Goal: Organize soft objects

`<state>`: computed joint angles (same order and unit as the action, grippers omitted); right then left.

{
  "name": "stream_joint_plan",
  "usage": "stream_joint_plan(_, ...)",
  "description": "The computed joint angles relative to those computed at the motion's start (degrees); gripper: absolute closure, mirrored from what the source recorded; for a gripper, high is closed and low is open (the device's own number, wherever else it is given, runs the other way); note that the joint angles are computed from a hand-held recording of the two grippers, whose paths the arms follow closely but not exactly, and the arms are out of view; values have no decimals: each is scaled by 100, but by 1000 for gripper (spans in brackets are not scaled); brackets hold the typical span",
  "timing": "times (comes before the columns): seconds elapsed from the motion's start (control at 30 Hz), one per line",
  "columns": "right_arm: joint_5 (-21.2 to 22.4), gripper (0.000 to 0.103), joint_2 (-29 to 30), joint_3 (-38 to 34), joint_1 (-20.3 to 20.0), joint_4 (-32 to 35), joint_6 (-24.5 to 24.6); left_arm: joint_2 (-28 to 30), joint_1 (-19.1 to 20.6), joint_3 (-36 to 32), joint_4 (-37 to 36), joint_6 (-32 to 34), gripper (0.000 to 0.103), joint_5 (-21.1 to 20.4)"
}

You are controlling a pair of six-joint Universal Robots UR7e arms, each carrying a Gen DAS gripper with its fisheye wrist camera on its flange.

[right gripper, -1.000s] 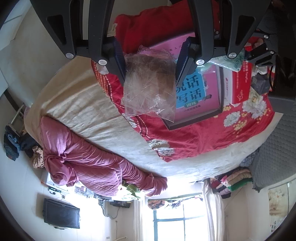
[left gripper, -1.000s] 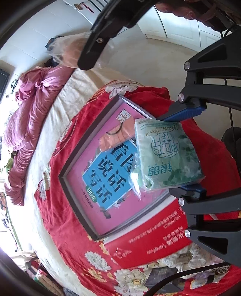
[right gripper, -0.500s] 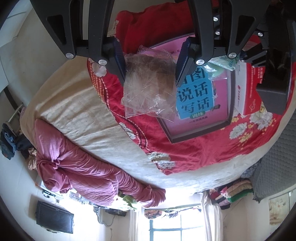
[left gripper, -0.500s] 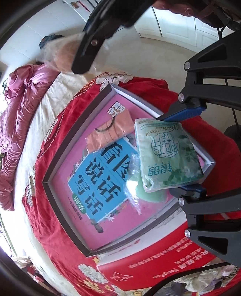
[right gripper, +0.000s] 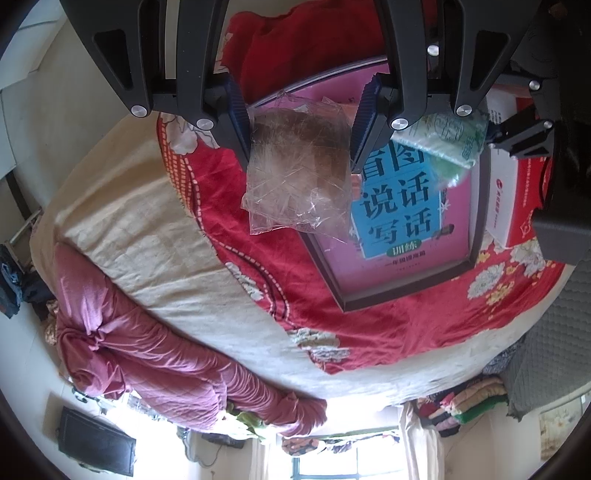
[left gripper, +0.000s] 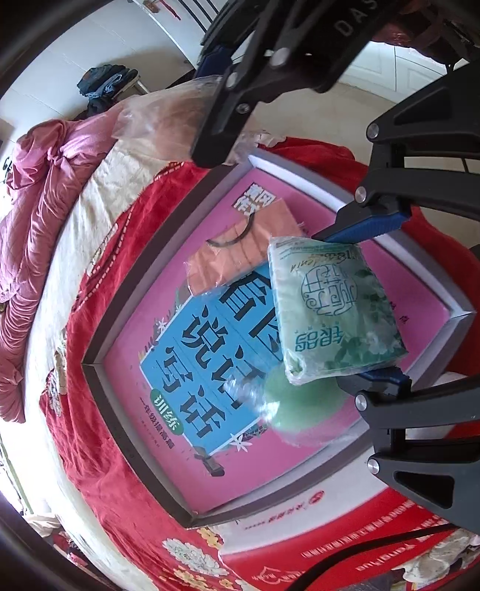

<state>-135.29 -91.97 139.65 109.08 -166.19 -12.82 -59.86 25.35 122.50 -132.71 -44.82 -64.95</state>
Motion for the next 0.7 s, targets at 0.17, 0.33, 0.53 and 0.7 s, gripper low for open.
stream_joint_plan(0.17, 61, 52, 92, -25, -162, 191, -32, 63, 73, -23, -59, 67, 48, -20)
stream_joint_plan(0.33, 98, 52, 216, -54, -286, 294, -40, 96, 96, -15, -114, 120, 48, -42)
stream_joint_plan(0.53, 139, 52, 306, -97, -418, 302, 0, 103, 106, -17, -135, 121, 48, -48)
stream_joint_plan(0.7, 163, 52, 363, -133, -523, 400, 84, 108, 107, -18, -138, 145, 48, -36)
